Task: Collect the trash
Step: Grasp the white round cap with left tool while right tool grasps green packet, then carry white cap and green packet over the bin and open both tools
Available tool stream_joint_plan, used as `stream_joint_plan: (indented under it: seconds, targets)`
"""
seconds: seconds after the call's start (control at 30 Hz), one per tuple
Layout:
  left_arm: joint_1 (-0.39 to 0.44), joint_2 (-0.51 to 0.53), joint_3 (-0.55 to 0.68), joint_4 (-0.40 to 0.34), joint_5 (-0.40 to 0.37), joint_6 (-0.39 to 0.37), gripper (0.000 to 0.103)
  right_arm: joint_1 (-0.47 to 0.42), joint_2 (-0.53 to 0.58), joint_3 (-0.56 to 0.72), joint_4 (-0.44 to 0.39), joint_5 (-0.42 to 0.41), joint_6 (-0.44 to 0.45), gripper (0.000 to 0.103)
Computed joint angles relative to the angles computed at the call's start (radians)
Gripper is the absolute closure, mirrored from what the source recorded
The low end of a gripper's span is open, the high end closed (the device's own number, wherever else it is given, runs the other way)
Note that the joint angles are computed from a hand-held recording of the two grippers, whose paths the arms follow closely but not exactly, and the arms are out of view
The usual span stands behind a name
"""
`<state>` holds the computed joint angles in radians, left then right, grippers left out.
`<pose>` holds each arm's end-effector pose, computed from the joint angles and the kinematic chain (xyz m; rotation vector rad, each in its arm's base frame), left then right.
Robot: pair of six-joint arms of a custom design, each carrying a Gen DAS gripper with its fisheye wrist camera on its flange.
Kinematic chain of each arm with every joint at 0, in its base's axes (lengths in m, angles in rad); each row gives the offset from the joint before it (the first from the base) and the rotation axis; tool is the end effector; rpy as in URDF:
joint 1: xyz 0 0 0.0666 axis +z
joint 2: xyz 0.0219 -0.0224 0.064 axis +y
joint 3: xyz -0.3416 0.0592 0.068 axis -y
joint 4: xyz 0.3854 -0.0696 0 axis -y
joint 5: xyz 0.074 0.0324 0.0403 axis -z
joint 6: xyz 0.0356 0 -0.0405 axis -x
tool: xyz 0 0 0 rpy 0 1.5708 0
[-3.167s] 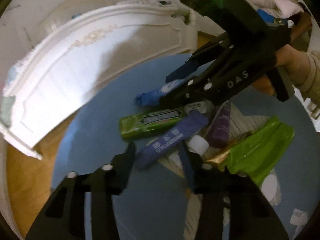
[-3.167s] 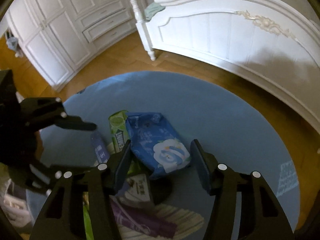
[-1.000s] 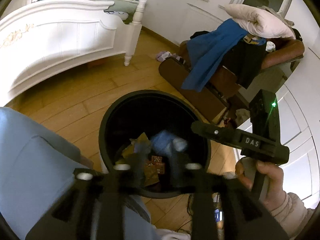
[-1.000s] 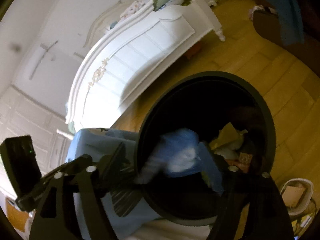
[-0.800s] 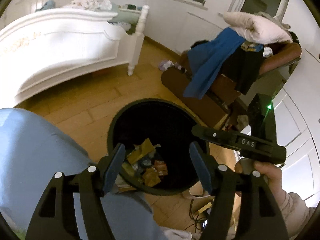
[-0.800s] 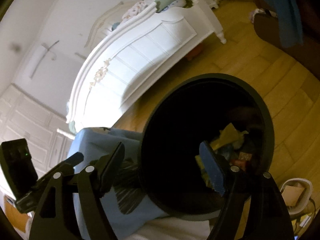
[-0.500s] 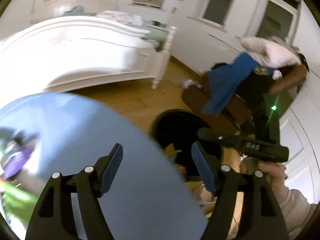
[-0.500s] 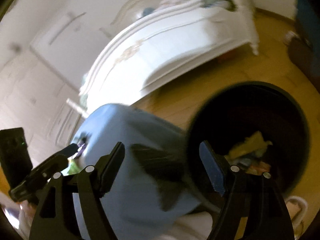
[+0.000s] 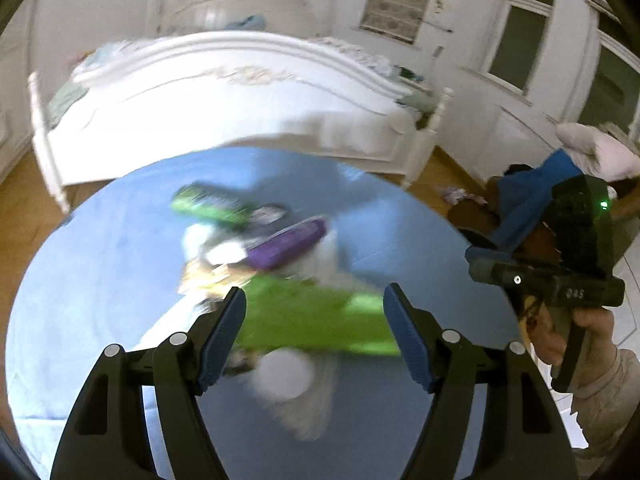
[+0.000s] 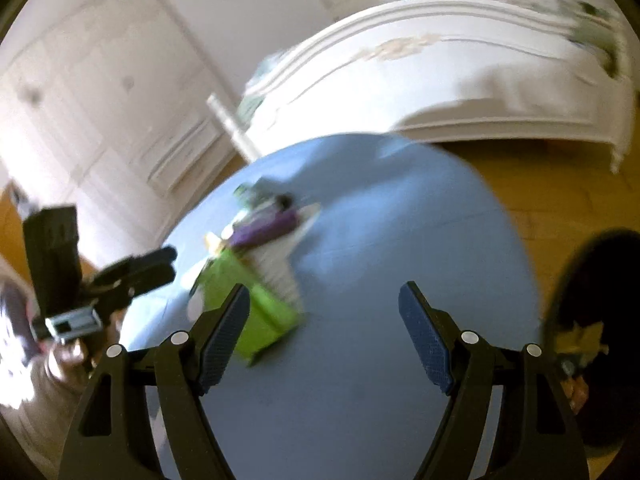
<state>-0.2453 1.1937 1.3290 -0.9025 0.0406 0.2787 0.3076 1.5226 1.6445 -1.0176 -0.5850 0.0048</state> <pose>0.4069 -0.1038 0.4490 -0.0190 2.3577 -0.3057 0.4903 0.1760 0.4409 -0.6322 2.3622 0.8527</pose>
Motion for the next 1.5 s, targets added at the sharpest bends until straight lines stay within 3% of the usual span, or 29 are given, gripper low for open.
stream_joint_plan:
  seconds: [0.23,0.4,0.5,0.57,0.63,0.73,0.8,0.9,1.33,1.5]
  targets:
    - [0.075,-0.041,-0.062,-0.047,0.072,-0.024,0.033,0.134,0.074,0.087,-0.088,0.083,0.163,0.027]
    - [0.066,-0.062,-0.088,-0.047,0.095,-0.092,0.033,0.183,0.144,0.157,-0.164,0.153,0.289,0.021]
    - [0.048,-0.060,-0.092,-0.050,0.086,-0.131,0.033,0.192,0.169,0.179,-0.173,0.178,0.301,0.022]
    - [0.028,-0.053,-0.090,-0.054,0.067,-0.156,0.033,0.191,0.177,0.189,-0.173,0.191,0.303,0.046]
    - [0.010,-0.041,-0.086,-0.054,0.042,-0.169,0.033,0.186,0.184,0.200,-0.187,0.183,0.298,0.064]
    - [-0.010,-0.019,-0.077,-0.054,0.020,-0.175,0.034,0.173,0.184,0.204,-0.188,0.143,0.265,0.078]
    - [-0.021,0.002,-0.066,-0.065,0.009,-0.176,0.050,0.160,0.158,0.177,-0.170,0.127,0.246,0.082]
    - [-0.040,0.030,-0.049,-0.079,-0.043,-0.183,0.067,0.136,0.113,0.126,-0.132,0.083,0.211,0.085]
    - [-0.034,-0.066,-0.092,-0.030,-0.006,-0.095,0.067,0.006,0.005,-0.007,-0.063,-0.146,0.103,0.085]
    - [-0.078,-0.042,-0.039,-0.021,-0.023,-0.062,0.067,-0.074,-0.055,-0.075,0.020,-0.214,0.033,0.085]
